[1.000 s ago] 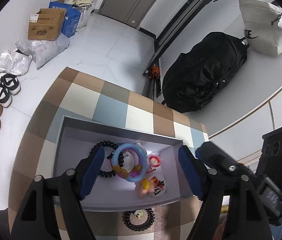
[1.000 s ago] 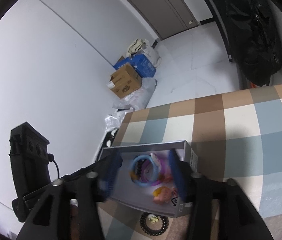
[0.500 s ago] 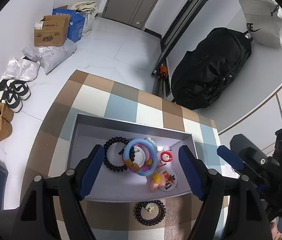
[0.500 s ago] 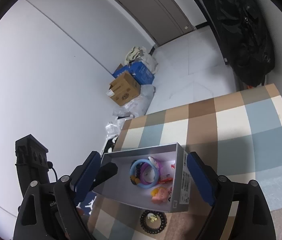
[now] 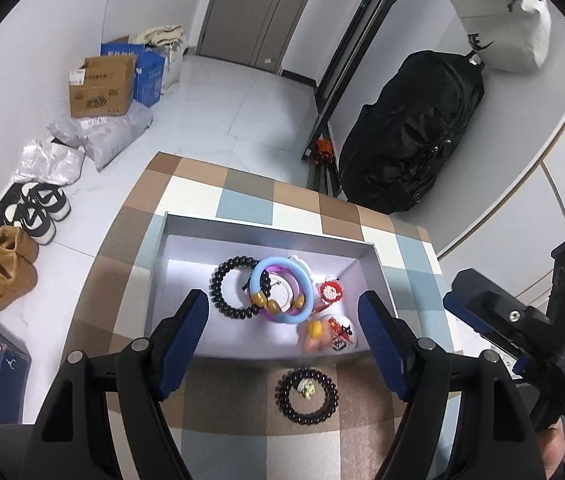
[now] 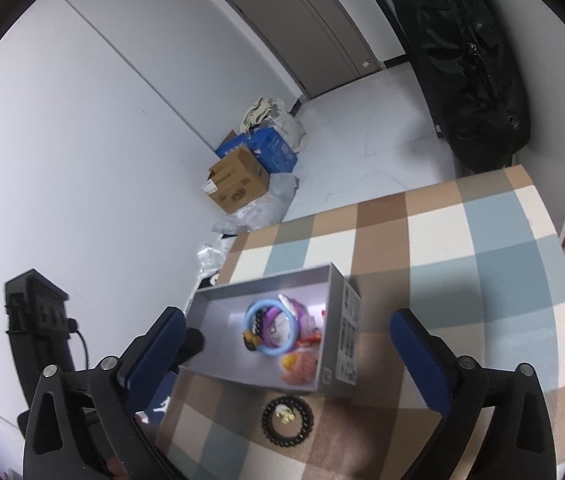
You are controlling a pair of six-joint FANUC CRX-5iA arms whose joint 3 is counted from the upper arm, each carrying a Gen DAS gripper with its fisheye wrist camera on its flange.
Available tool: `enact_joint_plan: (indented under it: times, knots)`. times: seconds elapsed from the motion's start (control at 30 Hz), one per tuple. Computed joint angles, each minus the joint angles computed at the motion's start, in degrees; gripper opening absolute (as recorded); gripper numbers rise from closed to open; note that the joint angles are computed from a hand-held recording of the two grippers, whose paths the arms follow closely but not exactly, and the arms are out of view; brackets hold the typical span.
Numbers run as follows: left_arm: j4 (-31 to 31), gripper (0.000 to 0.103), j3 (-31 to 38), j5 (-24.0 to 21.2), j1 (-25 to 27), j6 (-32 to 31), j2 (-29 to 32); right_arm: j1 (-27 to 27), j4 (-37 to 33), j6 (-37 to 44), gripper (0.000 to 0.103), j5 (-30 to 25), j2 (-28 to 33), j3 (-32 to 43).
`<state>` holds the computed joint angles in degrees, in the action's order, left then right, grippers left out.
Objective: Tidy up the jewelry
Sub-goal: 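Withdraw the left tool and lower it onto the black beaded bracelet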
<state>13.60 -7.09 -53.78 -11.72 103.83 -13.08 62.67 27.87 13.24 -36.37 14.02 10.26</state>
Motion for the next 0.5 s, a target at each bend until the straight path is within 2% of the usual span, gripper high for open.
enact_joint_plan:
  times: [0.07,0.27,0.4,0.5]
  knots:
    - [-0.68,0.083,-0.67,0.63,-0.6,0.15,-0.9,0.55,1.09,-0.91,0.103,-0.59,-0.68,-1.17]
    - [-3.3,0.083,-0.39,0.23,-2.62,0.4,-0.94,2.09,4.21,-3.1,0.103,-2.26,-2.49,-3.94]
    - [1.19,0.083,-3.57,2.74,-2.41,-4.01,-2.08,2.86,6.3,-4.96,0.103,-2.75,-3.69,-5.79]
    - [1.61,0.084,-3.93,2.68,-3.2,-4.94,-1.88,3.46,6.39,-5.33,0.103,-3.77,-4.21,-6.45]
